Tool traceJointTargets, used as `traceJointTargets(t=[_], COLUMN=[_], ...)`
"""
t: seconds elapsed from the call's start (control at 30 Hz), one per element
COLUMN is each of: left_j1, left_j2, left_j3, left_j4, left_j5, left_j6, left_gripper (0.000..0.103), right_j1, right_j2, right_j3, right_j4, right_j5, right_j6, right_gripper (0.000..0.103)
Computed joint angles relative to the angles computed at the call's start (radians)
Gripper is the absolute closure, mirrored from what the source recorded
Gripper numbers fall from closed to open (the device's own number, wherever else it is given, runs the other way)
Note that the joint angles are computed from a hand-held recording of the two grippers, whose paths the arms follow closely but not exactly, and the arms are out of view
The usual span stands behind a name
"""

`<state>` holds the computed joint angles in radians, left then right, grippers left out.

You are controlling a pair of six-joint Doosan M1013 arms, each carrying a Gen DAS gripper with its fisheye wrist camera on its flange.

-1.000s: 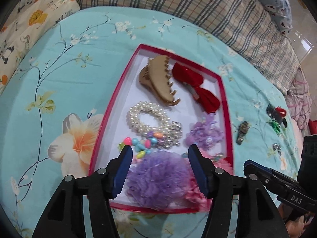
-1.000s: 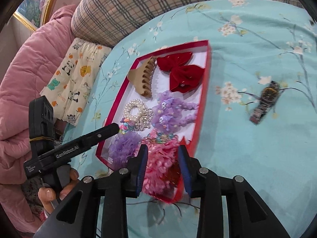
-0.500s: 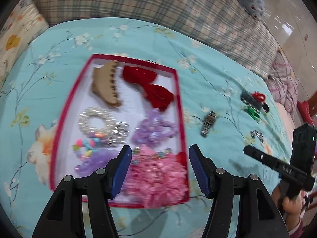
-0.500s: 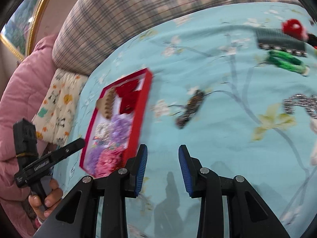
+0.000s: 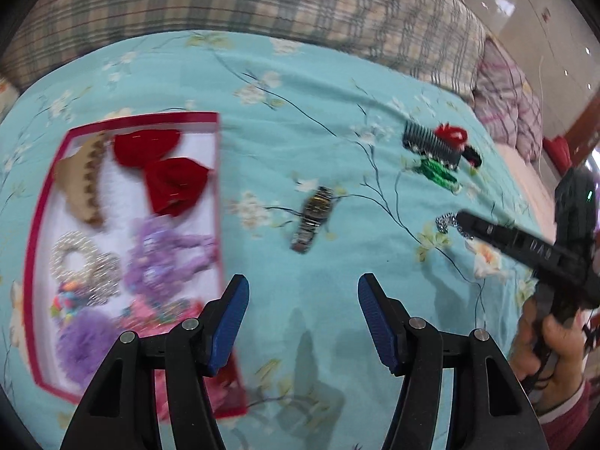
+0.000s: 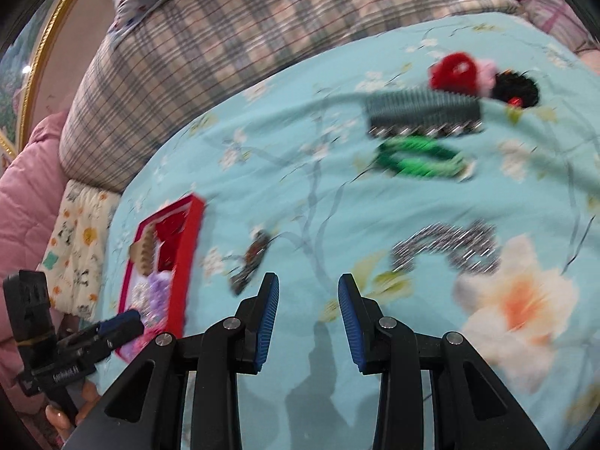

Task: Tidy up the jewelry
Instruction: 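Withdraw both tools from the box toward the wristwatch and green braid, then grasp the silver wristwatch with the left tool while the right tool grasps the green braided hair tie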

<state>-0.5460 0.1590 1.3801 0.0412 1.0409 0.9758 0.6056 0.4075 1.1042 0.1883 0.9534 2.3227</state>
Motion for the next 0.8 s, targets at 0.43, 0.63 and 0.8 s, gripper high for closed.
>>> traceJointTargets(t=[0.43,0.63,0.8], left_j1=[0.007,0.011,0.016], left_j2=[0.189,0.237,0.273], left_j3=[-0.168,-0.205,-0.224], left_j4=[0.003,0.042,0.028], left_j5=[0.083,0.107,0.138], left_j6=[0.043,0.033,0.047], left_gripper=[0.043,0.038,0.037], right_j1=[-0.058,-0.056,-0.04], right_j2=[0.056,0.123,0.174], right_j3=[-0.067,-0.157,-0.216], right_j4=[-0.068,-0.122,-0.202], right_j5=[0.067,0.151,0.239], right_j6=[-0.051,-0.13,-0.17], right_gripper=[0.065,0.065,0.065])
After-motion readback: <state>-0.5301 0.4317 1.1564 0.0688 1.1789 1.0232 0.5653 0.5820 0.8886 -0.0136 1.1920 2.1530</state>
